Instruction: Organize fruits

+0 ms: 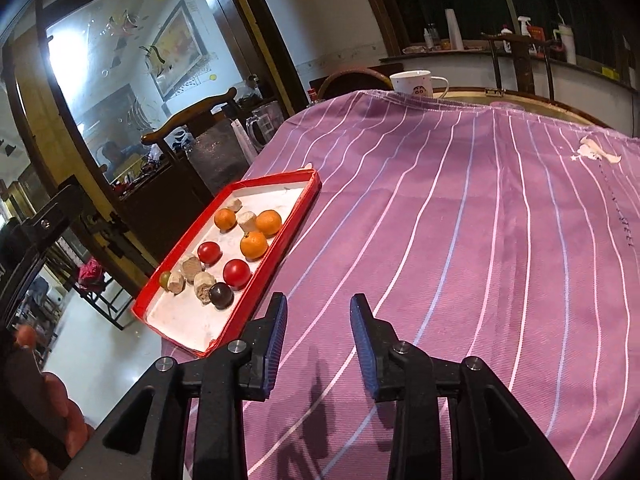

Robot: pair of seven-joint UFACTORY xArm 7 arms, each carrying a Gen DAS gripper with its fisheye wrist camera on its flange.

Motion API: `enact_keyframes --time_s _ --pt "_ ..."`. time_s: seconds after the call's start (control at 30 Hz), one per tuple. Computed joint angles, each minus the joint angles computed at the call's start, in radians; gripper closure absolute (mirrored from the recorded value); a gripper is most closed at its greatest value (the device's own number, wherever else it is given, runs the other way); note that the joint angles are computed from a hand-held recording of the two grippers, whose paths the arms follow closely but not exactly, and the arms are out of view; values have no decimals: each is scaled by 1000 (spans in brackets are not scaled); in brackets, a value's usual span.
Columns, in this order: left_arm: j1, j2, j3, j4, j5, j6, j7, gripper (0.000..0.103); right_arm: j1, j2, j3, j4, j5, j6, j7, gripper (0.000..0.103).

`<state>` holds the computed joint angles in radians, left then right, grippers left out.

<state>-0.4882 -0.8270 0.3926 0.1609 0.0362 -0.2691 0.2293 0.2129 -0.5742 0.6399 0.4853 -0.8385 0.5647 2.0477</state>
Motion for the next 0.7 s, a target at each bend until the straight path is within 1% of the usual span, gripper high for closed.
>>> enact_keyframes --time_s 0.07,0.17,0.2,0.23,0.27,0.33,0.43,0.63,0.7 --pt "-3 14 0 -1 3 -6 3 0 2 13 5 10 3 19 -9 66" --pt "49 60 -60 -17 2 -64 -13 0 11 44 5 30 2 48 -23 65" --pt "54 74 -63 -20 10 -84 -19 0 14 53 2 34 -4 52 -23 65" --pt "49 84 -52 -17 24 -86 -24 0 18 63 -1 39 -10 57 -22 65" --pt "40 89 -39 -11 39 -69 -29 0 22 75 -5 45 -16 62 -23 65" --pt "8 93 2 10 60 -9 -29 0 33 98 -16 57 -29 72 -23 64" --pt "-33 114 38 37 53 60 -9 0 56 122 -38 67 -46 85 -18 64" --pt "-92 132 88 60 -8 128 63 0 105 170 -85 91 -61 120 -20 64" --pt "-96 137 87 64 -32 140 82 0 119 184 -101 96 -66 123 -21 64"
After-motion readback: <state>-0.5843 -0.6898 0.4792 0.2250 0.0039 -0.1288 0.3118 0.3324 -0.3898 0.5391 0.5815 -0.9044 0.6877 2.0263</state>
